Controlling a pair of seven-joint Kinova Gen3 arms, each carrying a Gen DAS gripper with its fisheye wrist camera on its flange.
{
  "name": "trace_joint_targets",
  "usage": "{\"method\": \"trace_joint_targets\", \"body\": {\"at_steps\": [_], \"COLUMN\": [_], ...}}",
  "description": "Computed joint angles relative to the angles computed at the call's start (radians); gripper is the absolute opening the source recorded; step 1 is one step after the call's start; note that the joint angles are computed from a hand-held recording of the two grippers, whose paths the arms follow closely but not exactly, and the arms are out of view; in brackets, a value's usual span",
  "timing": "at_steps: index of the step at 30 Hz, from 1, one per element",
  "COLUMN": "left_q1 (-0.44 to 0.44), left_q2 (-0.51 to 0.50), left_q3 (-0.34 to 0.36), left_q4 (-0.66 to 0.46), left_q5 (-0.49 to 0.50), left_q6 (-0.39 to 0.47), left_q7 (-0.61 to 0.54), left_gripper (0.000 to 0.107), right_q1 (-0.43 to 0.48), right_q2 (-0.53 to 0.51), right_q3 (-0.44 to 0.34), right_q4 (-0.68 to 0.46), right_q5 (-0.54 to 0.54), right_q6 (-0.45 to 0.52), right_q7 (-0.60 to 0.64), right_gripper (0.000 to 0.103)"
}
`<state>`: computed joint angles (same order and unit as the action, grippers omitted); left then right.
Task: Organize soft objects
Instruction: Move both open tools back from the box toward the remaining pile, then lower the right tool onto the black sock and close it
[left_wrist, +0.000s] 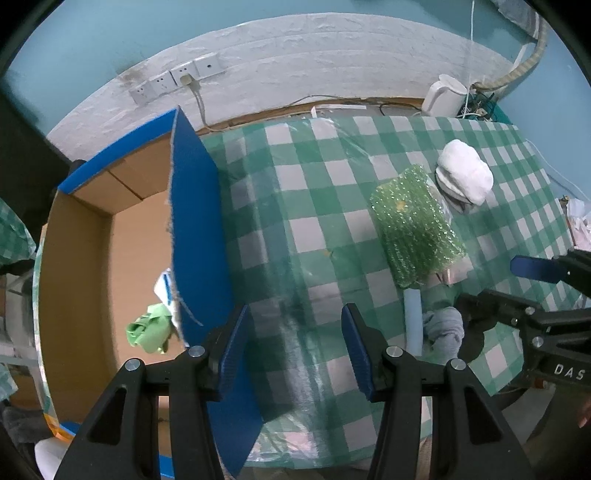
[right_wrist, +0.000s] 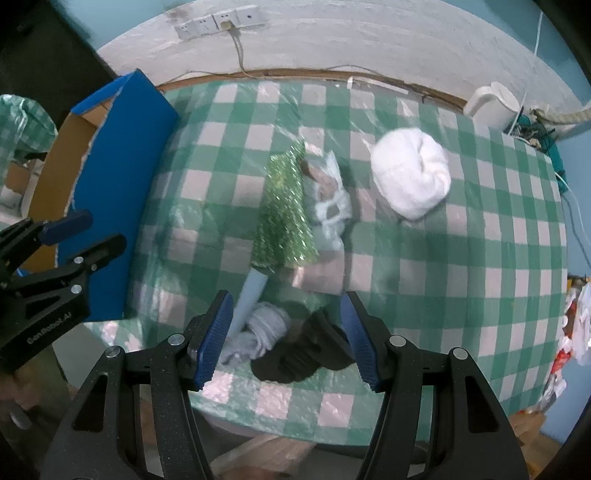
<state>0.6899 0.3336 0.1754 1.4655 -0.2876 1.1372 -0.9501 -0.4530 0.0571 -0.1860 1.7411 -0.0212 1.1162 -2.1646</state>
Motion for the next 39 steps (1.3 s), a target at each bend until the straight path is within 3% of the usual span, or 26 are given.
{"method": "trace_joint_targets", "body": {"at_steps": [22, 39], "left_q1": [0.052, 0.059], "left_q2": [0.066, 0.092], "left_q3": [-0.005, -0.009], "left_q4": [-0.008, -0.036], "left_q5": [-0.002, 0.015], "left_q6": [-0.001, 0.012], "left_q7": [0.012, -0.011], "left_gripper": [0.052, 0.052], "right_q1": [0.006, -0.074], "right_q2": [0.027, 0.084], "right_q3": [0.006, -0.013], "right_q4": [0.112, 0.143], "right_q5": [-0.032, 0.059], "right_q6": [-0.014, -0.005], "right_q7": [-0.023, -0.087], "right_gripper": [0.062, 0.063]}}
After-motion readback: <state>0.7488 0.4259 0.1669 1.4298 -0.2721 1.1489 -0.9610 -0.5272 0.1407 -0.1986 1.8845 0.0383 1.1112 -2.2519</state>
